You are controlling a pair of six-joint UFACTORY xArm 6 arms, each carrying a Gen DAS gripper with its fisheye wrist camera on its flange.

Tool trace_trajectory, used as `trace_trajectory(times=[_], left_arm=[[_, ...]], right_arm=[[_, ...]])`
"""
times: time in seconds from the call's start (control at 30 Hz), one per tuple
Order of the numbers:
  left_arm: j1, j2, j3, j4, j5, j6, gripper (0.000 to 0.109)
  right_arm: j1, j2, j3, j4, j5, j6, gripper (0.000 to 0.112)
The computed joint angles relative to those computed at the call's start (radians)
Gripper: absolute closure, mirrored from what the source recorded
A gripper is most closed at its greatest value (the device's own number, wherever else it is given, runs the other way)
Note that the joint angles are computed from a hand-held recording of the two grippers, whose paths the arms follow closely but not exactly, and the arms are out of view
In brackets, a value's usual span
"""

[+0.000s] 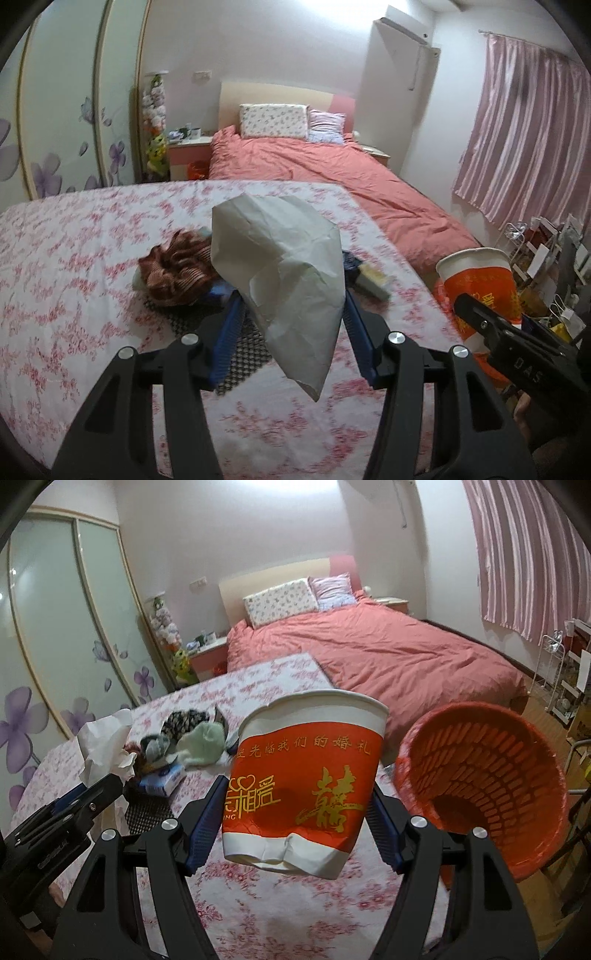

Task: Collect trash
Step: 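Carry cup and bag over the orange basket and open both grippers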

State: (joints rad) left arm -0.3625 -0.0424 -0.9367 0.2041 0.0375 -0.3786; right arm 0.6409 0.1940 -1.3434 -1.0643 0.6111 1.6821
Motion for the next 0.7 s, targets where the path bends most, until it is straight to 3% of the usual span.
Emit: trace_trajectory(times=[0.33,0.7], left_arm=[[-0.12,0.035,-0.069,-0.268,0.006,0.268,0.055],[-0.272,0.165,-0.245,-0.643,0.043,0.657,0.055]], right_arm=[[-0.024,-0.111,0.107,-0.124,0.065,0.132,0.042],[-0.063,-0.211,0.22,-0.207,0.15,0.271,0.042]])
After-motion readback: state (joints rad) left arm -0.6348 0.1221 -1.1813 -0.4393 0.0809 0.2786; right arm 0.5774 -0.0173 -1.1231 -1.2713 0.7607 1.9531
